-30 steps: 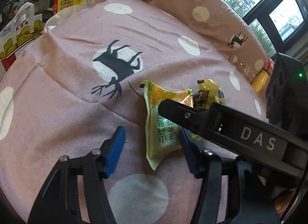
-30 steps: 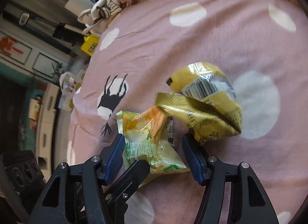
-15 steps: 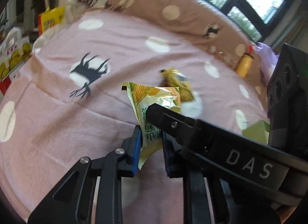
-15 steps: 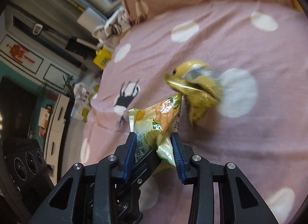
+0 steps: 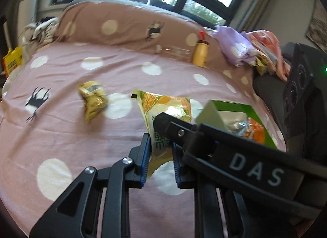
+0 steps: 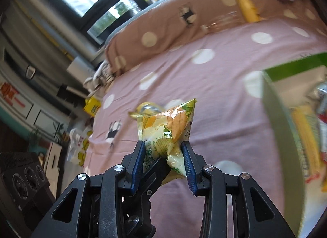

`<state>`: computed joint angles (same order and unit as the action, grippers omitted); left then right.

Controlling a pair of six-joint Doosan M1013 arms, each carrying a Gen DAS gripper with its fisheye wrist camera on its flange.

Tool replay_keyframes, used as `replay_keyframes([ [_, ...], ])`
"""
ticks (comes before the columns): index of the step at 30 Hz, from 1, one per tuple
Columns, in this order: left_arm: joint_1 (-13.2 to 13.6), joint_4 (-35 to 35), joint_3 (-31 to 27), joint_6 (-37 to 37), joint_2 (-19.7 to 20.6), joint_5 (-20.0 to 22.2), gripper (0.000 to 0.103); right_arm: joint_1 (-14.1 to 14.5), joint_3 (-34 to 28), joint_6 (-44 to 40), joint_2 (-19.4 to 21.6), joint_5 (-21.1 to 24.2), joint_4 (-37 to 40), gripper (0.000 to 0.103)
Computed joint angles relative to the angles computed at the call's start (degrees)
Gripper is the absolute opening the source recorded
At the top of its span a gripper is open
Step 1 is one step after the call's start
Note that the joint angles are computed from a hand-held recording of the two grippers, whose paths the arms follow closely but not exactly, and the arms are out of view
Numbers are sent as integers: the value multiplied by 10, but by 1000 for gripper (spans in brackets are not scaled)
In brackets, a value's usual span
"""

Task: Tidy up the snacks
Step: 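Lift the corn snack bag with the right tool over the box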

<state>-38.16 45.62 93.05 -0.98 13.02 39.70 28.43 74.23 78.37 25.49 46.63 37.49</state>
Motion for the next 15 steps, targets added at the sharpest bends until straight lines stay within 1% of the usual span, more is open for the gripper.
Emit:
replay_keyframes([
  [4, -2, 6, -16, 14, 11, -32, 18, -10, 12, 23, -14, -25, -22, 41],
  [6, -1, -6, -26, 35, 17, -45, 18, -16, 15, 39, -19, -35, -33, 41],
  [10, 1, -50, -56, 108, 35, -61, 19, -33, 24, 62, -27, -44, -36, 41],
  [15, 5, -140, -96, 230, 62, -76, 19, -51, 35, 115, -35, -56, -63, 41],
])
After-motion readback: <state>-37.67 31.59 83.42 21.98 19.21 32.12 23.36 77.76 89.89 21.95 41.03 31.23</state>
